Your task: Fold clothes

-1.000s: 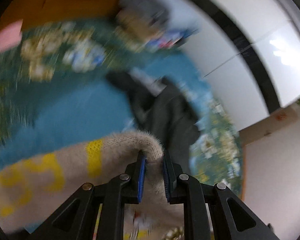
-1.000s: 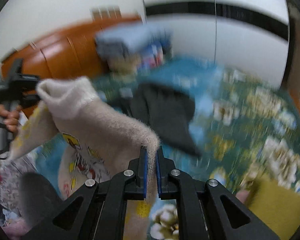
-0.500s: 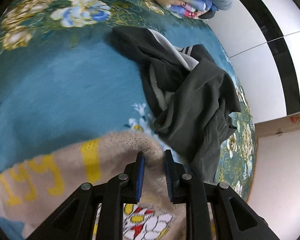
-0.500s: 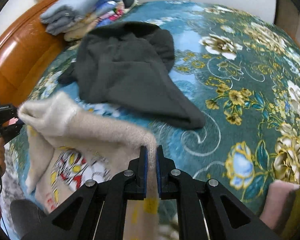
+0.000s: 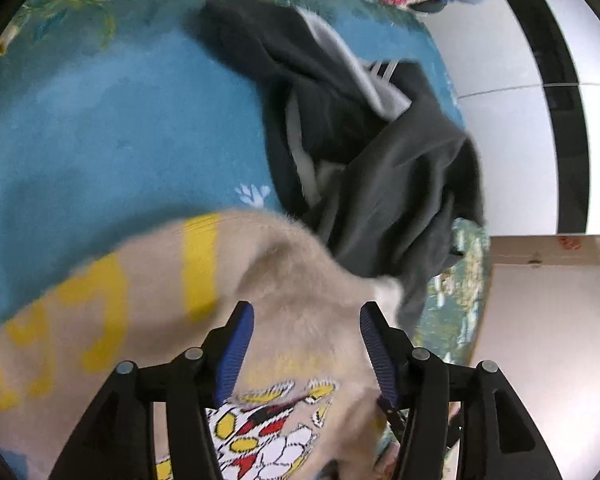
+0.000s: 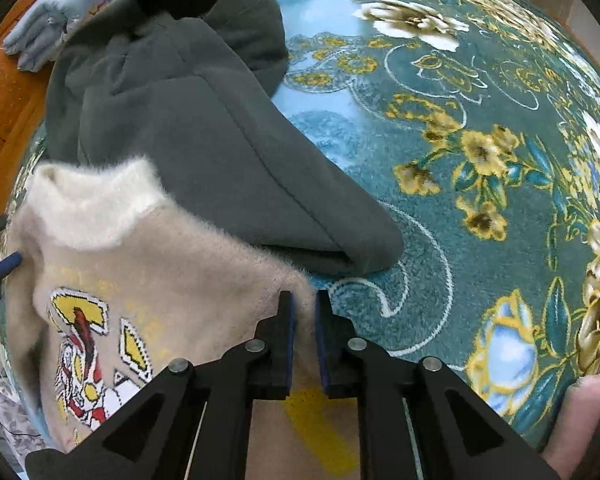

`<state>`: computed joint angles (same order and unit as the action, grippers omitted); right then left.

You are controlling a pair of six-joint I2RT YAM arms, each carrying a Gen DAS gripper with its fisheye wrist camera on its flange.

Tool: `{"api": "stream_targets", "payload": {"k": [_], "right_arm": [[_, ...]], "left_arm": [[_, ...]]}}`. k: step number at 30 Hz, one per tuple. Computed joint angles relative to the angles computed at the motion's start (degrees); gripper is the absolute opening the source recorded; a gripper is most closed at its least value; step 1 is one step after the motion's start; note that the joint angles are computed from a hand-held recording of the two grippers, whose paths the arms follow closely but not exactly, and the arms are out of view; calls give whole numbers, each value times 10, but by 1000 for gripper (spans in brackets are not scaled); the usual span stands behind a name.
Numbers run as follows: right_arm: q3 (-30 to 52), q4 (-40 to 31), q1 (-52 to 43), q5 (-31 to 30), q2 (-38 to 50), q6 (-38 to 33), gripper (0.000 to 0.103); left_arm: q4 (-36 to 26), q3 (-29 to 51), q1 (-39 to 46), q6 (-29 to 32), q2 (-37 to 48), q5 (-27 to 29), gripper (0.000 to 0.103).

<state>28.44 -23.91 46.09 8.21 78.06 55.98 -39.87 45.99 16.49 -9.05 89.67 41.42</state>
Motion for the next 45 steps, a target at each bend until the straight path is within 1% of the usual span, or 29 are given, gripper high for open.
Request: {"api": "stream_targets", "payload": {"k": [1, 2, 3, 5, 7, 8, 9, 11, 12, 14, 15, 16, 18, 19, 22, 24, 25, 27, 28, 31, 34, 35, 37, 38, 39, 41, 43, 45], "right_arm": [[-1, -4, 4, 6, -4, 0, 13], [-2, -16, 12, 19, -19, 9, 17], [-3, -31, 22, 33, -36, 20, 27], [-5, -71, 56, 68, -85, 52, 32], [0, -133, 120, 115, -151, 105, 34], [7, -166, 156, 140, -178, 135, 40], [17, -201, 195, 168, -199, 169, 50], [38, -255, 278, 208, -210, 241, 52], [47, -276, 320, 223, -203, 280, 52], [64, -314, 392, 245, -184, 353, 52], [68, -324, 414, 248, -175, 381, 52], [70, -332, 434, 249, -167, 408, 52], [74, -340, 468, 249, -150, 455, 52], [76, -338, 480, 246, -143, 472, 52], [89, -318, 482, 240, -122, 458, 52], [101, -304, 478, 237, -106, 442, 52], [108, -296, 474, 237, -100, 430, 52], [121, -288, 478, 242, -88, 427, 52], [125, -285, 479, 242, -84, 425, 52], [137, -284, 482, 241, -71, 421, 52], [149, -297, 489, 245, -62, 424, 52], [152, -300, 488, 245, -61, 422, 52], [157, -304, 485, 243, -57, 417, 52], [156, -301, 482, 241, -56, 414, 52], [155, -297, 480, 239, -56, 411, 52], [150, -284, 476, 233, -55, 404, 52], [146, -271, 471, 226, -49, 395, 52], [143, -261, 467, 220, -45, 390, 52]], "left_arm": [[-25, 7, 23, 30, -11, 1, 61], [-50, 15, 46, 61, -20, 2, 62], [-89, 30, 81, 115, -27, 2, 62], [-115, 32, 131, 187, -38, -37, 67], [-131, 35, 182, 257, -47, -73, 67], [-135, 36, 207, 291, -51, -91, 67], [-132, 32, 237, 321, -44, -115, 67], [-118, 27, 300, 369, -22, -163, 68], [-112, 28, 327, 378, -10, -173, 67], [-123, 36, 389, 401, 18, -169, 67], [-140, 47, 420, 408, 36, -164, 67], [-163, 56, 452, 417, 47, -153, 67], [-202, 66, 482, 433, 51, -120, 67], [-234, 72, 487, 448, 54, -98, 67], [-323, 74, 482, 490, 66, -50, 67], [-355, 52, 477, 493, 79, -37, 67], [-360, 35, 469, 488, 92, -31, 67], [-330, 7, 447, 460, 90, -28, 67], [-314, -6, 436, 445, 89, -26, 67], [-217, -38, 416, 335, 98, -3, 67], [-154, -37, 388, 241, 126, 35, 67], [-128, -45, 381, 213, 112, 32, 67], [-84, -49, 372, 169, 78, -14, 66], [-78, -49, 372, 166, 72, -22, 65], [-72, -49, 372, 163, 67, -30, 60], [-64, -48, 377, 165, 62, -45, 37], [-51, -50, 362, 173, 29, -64, 23], [-39, -51, 346, 184, -1, -83, 19]]}}
